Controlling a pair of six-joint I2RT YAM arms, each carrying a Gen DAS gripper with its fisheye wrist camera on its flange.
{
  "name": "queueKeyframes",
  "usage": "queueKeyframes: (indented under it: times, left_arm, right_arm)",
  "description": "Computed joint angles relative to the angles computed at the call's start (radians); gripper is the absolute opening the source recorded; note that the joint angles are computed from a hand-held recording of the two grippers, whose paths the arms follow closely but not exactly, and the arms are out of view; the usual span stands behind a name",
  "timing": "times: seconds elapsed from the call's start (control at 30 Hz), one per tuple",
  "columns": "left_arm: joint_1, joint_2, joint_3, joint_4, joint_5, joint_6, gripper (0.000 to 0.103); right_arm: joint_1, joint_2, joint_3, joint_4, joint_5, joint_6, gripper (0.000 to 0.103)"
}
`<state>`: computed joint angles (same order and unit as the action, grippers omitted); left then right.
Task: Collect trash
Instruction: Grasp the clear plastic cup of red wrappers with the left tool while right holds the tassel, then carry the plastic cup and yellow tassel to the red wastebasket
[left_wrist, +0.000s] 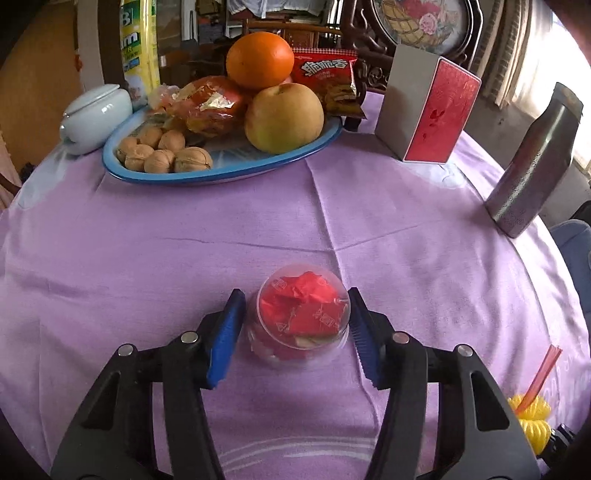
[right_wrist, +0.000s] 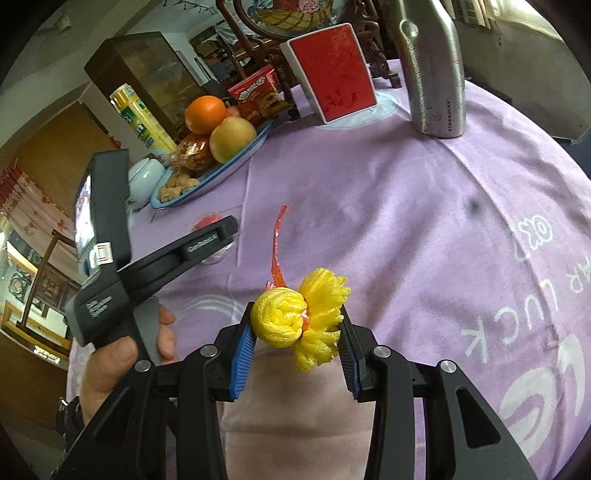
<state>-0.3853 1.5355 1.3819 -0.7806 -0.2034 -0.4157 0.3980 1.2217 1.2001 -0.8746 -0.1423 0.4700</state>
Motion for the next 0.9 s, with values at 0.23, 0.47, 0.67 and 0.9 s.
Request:
queueKeyframes:
  times: [0.23, 0.47, 0.67, 0.9]
  left_arm:
    - [0.023, -0.053, -0.048, 0.029, 0.022, -0.036, 0.055]
    - [-0.076, -0.074, 0.048, -0.129, 0.009, -0.066, 0.055]
    - [-0.166, -0.161, 0.063, -0.269, -0.058, -0.101, 0.055]
    - [-0.201, -0.451, -0.066, -0.434, -0.110, -0.175, 0.055]
  right_arm:
    - [-0.025, -0.008, -0.003, 0.003, 0.019, 0.001, 0.042]
    - [-0.056, -0.015, -0.006, 0.008, 0.055, -0.005, 0.042]
    - [-0.059, -0.029, -0.013, -0.001, 0.058, -0.001, 0.041]
    - [0.009, -0.074, -0.004, -0.070, 0.134, 0.049, 0.041]
